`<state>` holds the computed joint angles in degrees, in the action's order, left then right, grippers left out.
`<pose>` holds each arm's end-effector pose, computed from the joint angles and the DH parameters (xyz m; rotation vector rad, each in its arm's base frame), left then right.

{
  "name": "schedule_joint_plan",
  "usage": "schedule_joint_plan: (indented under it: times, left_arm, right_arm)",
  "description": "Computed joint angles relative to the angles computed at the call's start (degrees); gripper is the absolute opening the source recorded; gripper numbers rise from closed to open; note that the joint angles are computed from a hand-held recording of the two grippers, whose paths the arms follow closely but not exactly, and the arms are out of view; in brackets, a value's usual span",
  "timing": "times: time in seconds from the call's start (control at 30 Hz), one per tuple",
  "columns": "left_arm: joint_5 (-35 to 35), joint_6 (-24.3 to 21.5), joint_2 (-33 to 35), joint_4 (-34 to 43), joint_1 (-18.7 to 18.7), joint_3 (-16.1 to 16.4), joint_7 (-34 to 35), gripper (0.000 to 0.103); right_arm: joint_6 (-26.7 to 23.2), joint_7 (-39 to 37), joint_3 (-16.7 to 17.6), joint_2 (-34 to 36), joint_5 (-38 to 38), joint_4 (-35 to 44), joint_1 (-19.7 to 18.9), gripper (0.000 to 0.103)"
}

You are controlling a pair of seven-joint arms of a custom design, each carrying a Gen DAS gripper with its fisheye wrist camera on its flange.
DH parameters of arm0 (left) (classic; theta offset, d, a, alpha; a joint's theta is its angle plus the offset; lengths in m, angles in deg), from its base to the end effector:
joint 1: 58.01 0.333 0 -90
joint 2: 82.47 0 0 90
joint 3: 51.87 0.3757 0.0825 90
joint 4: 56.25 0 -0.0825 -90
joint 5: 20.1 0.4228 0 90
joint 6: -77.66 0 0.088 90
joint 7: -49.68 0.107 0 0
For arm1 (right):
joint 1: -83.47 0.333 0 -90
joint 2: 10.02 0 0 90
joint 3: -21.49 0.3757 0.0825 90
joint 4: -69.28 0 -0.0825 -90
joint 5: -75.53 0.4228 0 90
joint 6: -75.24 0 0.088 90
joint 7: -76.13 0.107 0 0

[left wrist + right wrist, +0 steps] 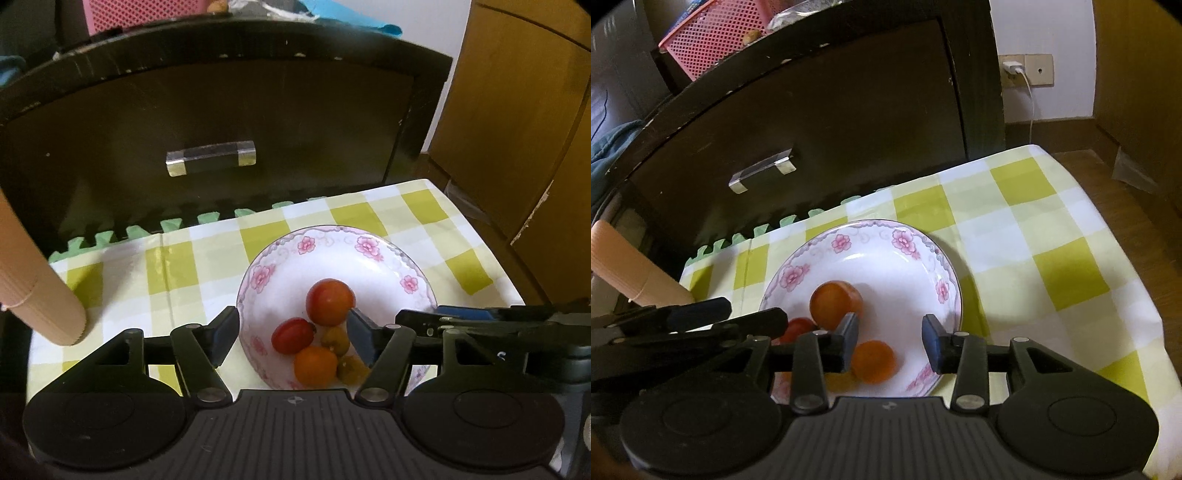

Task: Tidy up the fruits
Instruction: 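Open the left gripper over the bowl while the right gripper releases the orange tomato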

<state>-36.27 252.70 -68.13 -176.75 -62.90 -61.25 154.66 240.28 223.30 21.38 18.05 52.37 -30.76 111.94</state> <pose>0.6511 -0.1364 0.4110 -1.6519 2.0584 -0.8268 0.6623 0.3834 0.3933 -1.6341 1.8910 -0.3255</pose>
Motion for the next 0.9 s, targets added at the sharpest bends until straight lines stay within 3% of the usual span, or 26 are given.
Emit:
schedule_joint_plan:
  times: [0.13, 0.3, 0.37, 0.6, 0.9]
  left_arm:
    - [2.8, 1.4, -2.1, -2.6, -2.2, 2.4, -2.3, 0.072]
    - [3.5, 2.2, -4.5, -5.1, -1.9, 2.4, -3.6, 0.075]
    - [5.6, 2.8, -5.4, -6.3, -3.0, 3.8, -5.4, 0.077]
    - [23.1, 6.9, -8.7, -10.6, -11.8, 15.1, -20.7, 0.083]
    - [39.8, 7.5, -11.8, -13.4, -12.2, 18.1, -35.9, 0.084]
  right_arm:
    - [0.1, 1.0, -0.3, -1.5, -0.5, -1.6, 0.9, 0.037]
    - [0.1, 1.9, 0.0, -3.1, -1.5, -3.4, 1.5, 0.037]
    - [0.4, 2.5, -0.2, -3.8, -2.2, -4.0, 1.9, 0.037]
    - [1.7, 4.1, 0.1, -5.9, -3.8, -6.4, 2.5, 0.037]
    - [2.7, 5.9, 0.7, -7.9, -4.8, -8.9, 2.8, 0.037]
